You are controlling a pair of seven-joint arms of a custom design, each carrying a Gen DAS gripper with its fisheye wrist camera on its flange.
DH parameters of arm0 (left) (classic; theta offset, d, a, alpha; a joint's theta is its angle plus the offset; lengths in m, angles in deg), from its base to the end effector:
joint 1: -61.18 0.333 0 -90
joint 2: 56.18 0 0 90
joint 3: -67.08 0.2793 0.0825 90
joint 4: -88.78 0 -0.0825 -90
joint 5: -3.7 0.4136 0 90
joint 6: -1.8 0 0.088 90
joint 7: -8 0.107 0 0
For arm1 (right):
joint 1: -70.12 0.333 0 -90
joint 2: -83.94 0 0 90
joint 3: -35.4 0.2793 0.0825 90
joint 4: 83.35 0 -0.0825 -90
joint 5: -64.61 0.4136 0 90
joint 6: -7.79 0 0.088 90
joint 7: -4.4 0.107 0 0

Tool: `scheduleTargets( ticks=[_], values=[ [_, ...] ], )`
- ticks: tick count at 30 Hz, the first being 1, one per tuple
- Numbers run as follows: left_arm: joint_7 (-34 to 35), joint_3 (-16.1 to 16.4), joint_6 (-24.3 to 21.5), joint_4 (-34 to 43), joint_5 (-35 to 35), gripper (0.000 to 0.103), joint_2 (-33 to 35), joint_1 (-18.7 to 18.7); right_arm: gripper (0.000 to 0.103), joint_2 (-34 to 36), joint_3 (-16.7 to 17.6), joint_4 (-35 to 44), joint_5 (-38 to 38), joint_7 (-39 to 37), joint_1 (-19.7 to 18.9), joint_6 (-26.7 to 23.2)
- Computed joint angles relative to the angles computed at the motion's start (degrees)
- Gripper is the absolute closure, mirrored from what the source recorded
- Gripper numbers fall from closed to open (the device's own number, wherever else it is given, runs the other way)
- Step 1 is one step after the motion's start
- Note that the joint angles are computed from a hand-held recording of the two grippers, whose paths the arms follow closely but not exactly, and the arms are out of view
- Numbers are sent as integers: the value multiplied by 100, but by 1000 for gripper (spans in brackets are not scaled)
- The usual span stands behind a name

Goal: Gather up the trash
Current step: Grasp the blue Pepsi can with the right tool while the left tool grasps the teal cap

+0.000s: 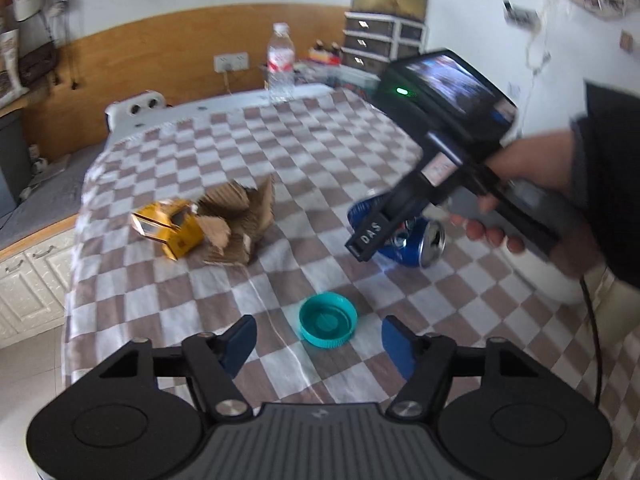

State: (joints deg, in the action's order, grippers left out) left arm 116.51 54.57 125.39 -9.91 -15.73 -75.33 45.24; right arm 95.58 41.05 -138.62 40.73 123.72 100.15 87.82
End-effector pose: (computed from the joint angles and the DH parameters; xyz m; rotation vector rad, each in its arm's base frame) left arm 0.4382 -0.2805 0.7608 -1.0491 2.4493 -1.0583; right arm 0.5139 0.2971 0.7528 -2.0635 2.0931 -0.6278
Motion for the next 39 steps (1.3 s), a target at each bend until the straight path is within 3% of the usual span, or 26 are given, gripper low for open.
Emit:
scheduleTargets(
  ticks=[2,4,6,9,12,14,16,18,26,30,34,39],
  values=[
    [55,-31,-4,25,27,35,116,-21,23,44,-14,-51,219,-157,-99,-2],
    [71,-71,-5,63,69,35,248,-38,15,-13,-21,-218,232,-254,-141,67],
    [96,-106,39,77,120,35,359,-54,17,-171,-20,-471,256,-310,-196,256],
    [107,-145,135,85,199,36,498,-70,27,-392,-12,-771,257,-264,-293,460],
    [94,-165,209,83,261,37,601,-82,47,-599,0,-1016,224,-107,-406,607],
    [108,-175,248,87,300,39,656,-92,48,-747,-1,-1172,288,78,-495,715],
    [128,-183,308,75,333,39,692,-102,60,-968,9,-1433,400,261,-593,904],
    [171,-172,359,56,301,39,716,-117,61,-1194,43,-1668,433,578,-659,1070],
    [315,-147,530,-6,109,41,821,-155,62,-2797,146,-3502,1456,1687,-915,3021],
    [534,-158,781,-113,80,51,842,-184,63,-3539,165,-4471,2010,2236,-911,3846],
    [304,-149,827,-90,-14,53,853,-164,63,-3909,225,-4994,2236,2551,-890,4001],
    [259,-39,741,29,-694,53,843,-220,63,-4315,254,-5582,2482,2972,-826,4179]
  ],
)
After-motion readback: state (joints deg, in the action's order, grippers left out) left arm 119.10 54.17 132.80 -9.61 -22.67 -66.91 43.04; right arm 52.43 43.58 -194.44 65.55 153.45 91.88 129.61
